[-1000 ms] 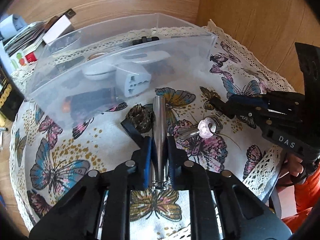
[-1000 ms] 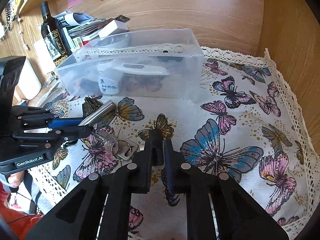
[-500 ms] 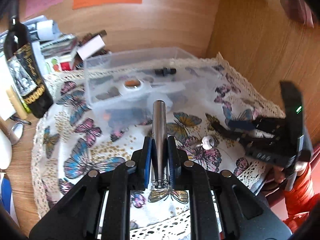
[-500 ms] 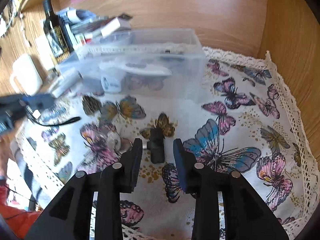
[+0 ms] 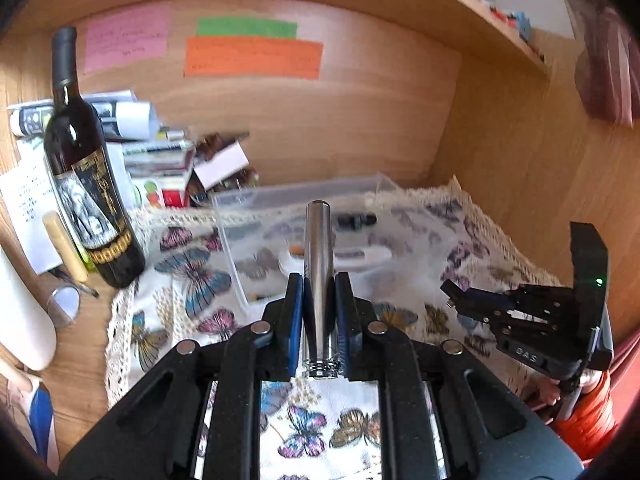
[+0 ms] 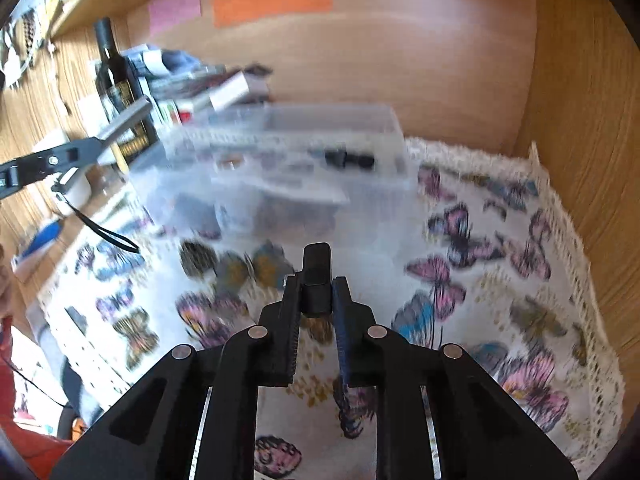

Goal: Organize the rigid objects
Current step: 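Place the silver tube in the box with the left gripper while the right gripper drops the plug in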

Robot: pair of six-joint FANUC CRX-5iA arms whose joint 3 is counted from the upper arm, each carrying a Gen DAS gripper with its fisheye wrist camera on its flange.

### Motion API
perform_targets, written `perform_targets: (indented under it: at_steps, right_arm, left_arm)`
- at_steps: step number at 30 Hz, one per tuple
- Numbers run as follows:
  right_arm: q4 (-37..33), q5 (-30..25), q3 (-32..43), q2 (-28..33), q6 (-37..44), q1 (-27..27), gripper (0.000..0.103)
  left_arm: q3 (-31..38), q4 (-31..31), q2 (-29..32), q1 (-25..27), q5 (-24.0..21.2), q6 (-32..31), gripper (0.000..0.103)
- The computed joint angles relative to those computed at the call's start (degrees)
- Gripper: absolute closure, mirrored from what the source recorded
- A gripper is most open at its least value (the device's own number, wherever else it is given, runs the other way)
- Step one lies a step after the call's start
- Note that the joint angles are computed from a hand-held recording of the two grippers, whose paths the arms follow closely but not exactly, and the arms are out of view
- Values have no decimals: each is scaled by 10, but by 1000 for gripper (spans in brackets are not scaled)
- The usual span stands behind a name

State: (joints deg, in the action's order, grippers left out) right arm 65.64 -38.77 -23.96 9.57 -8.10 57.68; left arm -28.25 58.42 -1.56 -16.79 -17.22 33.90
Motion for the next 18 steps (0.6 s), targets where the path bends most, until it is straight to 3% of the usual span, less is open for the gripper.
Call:
perform_targets:
  at_steps: [4, 10, 18]
  right_arm:
    - [66, 4, -1, -10, -34, -12, 89]
    - [135, 2, 11, -10, -64, -32, 89]
    - [134, 18, 38, 9, -52, -59, 89]
  left_arm:
    - [17, 12, 6, 2, 8, -2, 88]
    - [61, -39, 28, 9, 23, 44, 88]
    - [135, -140, 85, 27, -1, 147, 88]
